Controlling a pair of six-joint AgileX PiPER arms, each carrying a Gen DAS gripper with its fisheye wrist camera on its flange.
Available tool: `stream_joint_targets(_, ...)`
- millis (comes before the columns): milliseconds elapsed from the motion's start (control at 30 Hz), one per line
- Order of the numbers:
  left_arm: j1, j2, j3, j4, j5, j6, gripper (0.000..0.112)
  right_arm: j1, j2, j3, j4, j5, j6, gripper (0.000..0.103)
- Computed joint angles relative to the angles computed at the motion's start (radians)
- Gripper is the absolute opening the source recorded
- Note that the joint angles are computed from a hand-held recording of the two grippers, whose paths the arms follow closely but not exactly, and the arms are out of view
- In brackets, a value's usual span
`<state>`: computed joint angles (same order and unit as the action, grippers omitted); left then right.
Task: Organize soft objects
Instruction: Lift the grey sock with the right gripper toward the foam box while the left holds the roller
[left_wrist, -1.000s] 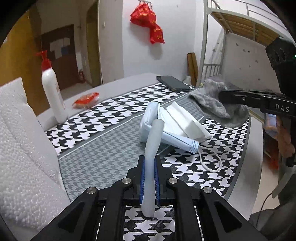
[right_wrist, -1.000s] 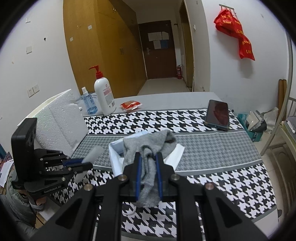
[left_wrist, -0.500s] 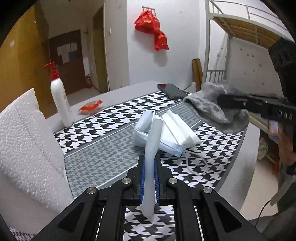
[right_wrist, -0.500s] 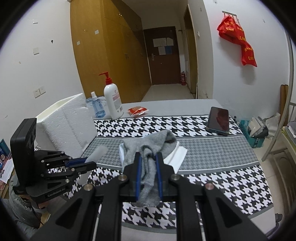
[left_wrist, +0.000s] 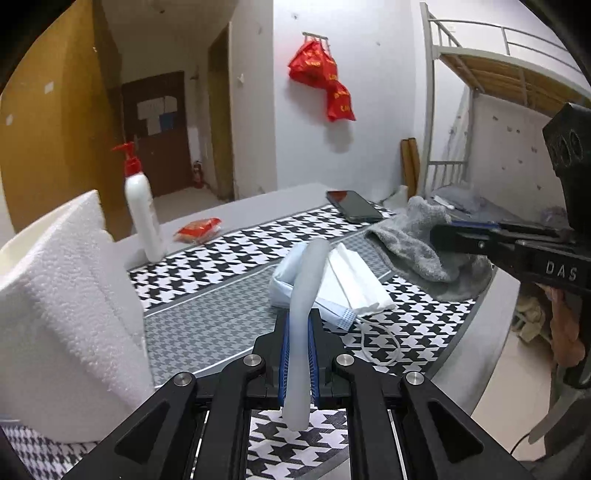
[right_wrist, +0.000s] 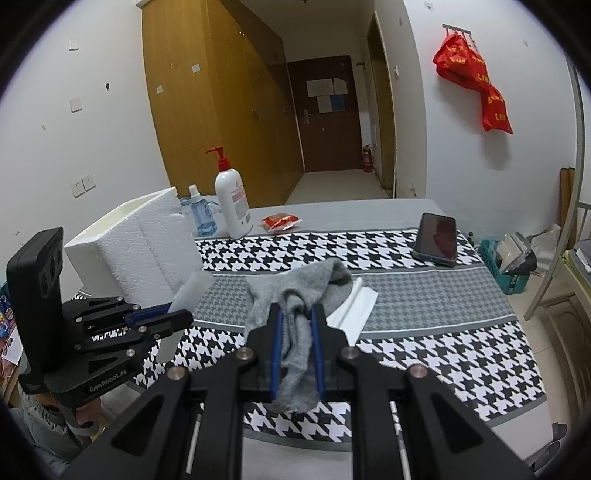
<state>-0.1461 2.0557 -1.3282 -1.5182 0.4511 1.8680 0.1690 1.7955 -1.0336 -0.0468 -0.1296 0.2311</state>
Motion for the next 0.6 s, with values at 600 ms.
stream_joint_targets(600, 0.043, -0.106, 0.155, -0.198, -0.048, 0.212, 0.010, 0.076, 0.025, 0.049, 0.317, -0.121, -0.209, 0.018)
